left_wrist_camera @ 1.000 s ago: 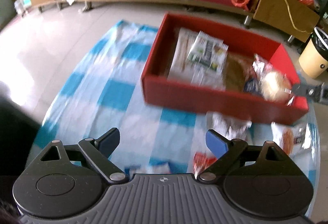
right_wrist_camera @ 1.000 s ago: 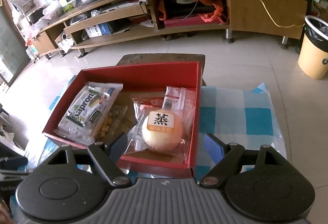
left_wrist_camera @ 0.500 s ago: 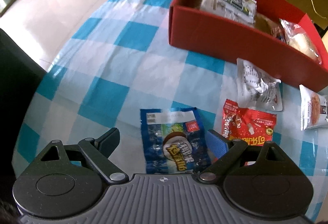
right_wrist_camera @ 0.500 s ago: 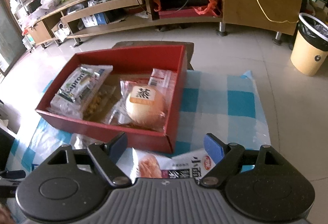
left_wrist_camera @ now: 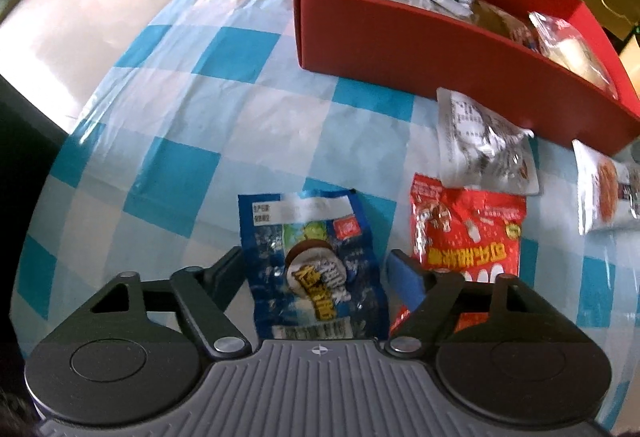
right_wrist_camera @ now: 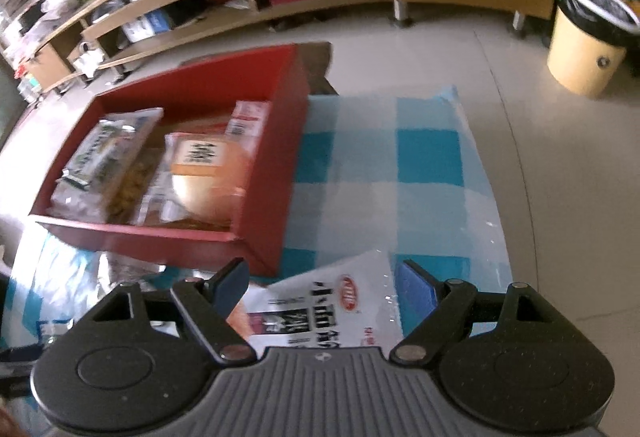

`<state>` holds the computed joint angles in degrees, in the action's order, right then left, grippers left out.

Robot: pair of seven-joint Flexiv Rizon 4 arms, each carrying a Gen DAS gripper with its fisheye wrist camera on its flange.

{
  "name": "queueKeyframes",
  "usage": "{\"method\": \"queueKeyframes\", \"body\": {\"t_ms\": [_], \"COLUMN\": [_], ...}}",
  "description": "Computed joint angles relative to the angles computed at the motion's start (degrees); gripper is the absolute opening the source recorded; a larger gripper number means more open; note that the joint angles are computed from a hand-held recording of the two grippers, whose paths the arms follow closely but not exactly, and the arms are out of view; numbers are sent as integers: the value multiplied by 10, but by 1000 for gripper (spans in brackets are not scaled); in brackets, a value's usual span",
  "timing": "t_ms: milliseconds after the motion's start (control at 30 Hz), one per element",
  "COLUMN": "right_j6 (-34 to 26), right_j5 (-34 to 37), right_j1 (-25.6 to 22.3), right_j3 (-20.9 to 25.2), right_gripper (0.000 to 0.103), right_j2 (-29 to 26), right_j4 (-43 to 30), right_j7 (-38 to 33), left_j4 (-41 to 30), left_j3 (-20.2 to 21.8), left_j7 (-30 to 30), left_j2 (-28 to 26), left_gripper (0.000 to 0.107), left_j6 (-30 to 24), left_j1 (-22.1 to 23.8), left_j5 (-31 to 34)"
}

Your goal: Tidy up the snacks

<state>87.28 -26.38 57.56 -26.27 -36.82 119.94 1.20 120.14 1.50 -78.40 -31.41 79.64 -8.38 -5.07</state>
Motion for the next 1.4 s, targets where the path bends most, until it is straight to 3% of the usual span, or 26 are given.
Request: {"method": "queueKeyframes", "body": {"t_ms": [200, 333, 433, 633, 733, 833, 1067, 1200, 1400], "right_j6": [-2, -12, -52, -83, -83, -79, -94, -102, -92], "right_j5": [26, 12, 14, -1, -4, -15, -101, -143, -116], "right_j1": [-64, -68, -110, -145, -151, -136, -77, -96, -133], "right_j3": [69, 82, 157, 254, 292, 298, 234, 247, 298], "right_gripper": [80, 82, 82, 82, 82, 82, 82, 82, 82], "right_j2": [-18, -18, -2, 24, 27, 30, 54, 37, 13], "right_j4": [-24, -30, -40, -36, -40, -41, -12, -28, -50], "right_j7": [-25, -50, -86, -113, -138, -153, -97, -129, -213], "left_j4": [20, 20, 18, 21, 17, 12, -2, -4, 7], "left_j3": [-29, -37, -44, -68, -61, -46, -15, -3, -21], "left_j7": [30, 48, 63, 94, 91, 80, 52, 40, 54], "left_j2": [13, 14, 11, 12, 11, 8, -4, -5, 2], "left_gripper": [77, 80, 81, 83, 84, 87, 92, 95, 95], "left_j6": [0, -7, -12, -22, -29, -33, -27, -23, -22], "left_j1": [27, 34, 42, 67, 65, 52, 22, 10, 32], "left_j5": [-14, -24, -33, -65, -76, -73, -40, -20, -26]}}
